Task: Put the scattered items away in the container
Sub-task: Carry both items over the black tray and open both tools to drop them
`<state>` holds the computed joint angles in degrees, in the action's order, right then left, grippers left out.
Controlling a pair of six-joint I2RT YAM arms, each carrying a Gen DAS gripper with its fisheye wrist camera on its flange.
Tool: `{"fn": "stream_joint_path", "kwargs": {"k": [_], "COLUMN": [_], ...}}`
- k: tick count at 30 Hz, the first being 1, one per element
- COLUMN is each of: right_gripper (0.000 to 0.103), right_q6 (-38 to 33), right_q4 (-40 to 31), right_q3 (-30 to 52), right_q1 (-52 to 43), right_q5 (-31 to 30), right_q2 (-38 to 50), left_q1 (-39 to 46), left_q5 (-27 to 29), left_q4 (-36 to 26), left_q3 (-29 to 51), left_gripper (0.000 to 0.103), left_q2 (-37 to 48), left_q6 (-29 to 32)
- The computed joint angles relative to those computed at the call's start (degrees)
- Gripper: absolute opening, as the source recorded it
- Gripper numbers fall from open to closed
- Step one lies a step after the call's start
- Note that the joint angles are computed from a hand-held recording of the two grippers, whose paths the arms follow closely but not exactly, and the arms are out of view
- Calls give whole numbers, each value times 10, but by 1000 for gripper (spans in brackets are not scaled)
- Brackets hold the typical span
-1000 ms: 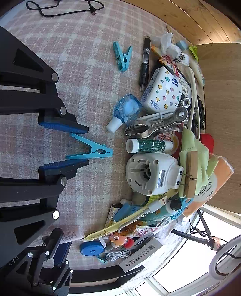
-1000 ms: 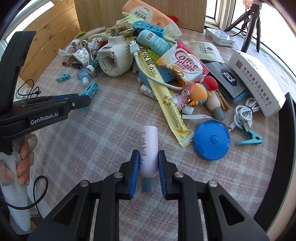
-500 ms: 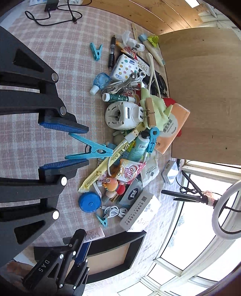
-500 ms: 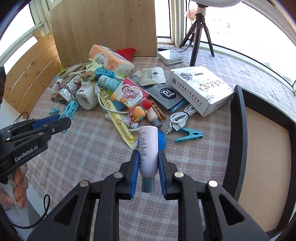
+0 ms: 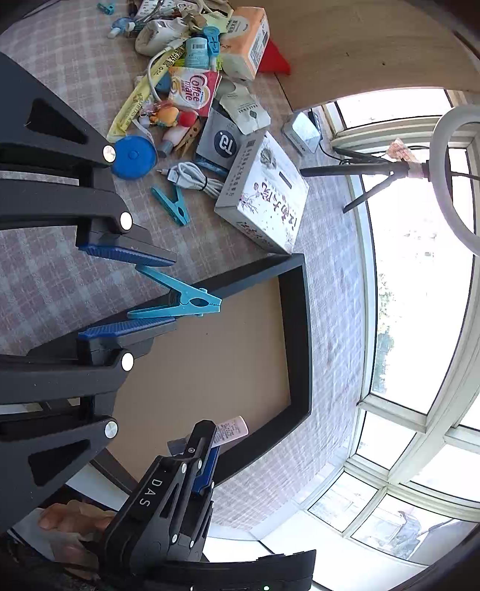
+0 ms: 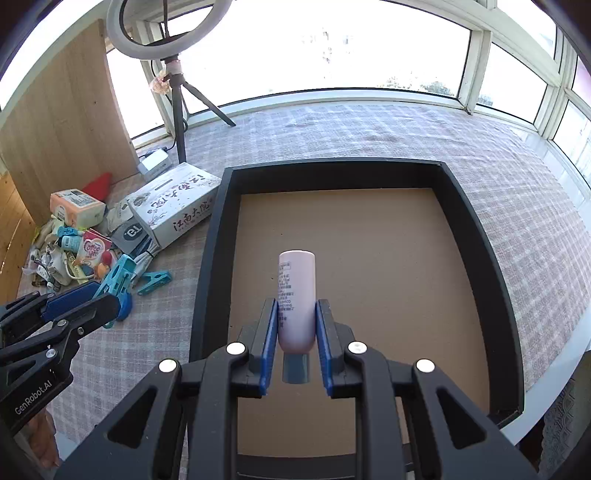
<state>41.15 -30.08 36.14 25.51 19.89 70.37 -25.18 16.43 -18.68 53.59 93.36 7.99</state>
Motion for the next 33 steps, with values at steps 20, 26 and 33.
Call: {"fn": "stream_joint_path", "kwargs": {"k": [20,26,33], "right_gripper": [44,44,44], "right_q6": [-81,-47,-20], "right_q4": [-7,18,52], "right_q3": [-64,11,131], "right_q1": [-170,-91,-6], "right_q5": [-36,-19,-19], "right_q2": [-108,-14,133], "left_q1": [-145,-41,92], "left_q5": [-43,-34,-19], "left_q4": [-20,-46,-83], "left_q3": [81,122,196], "left_gripper": [43,42,42], "left_q2": [74,88,126], "left_q6": [-31,15,85]}}
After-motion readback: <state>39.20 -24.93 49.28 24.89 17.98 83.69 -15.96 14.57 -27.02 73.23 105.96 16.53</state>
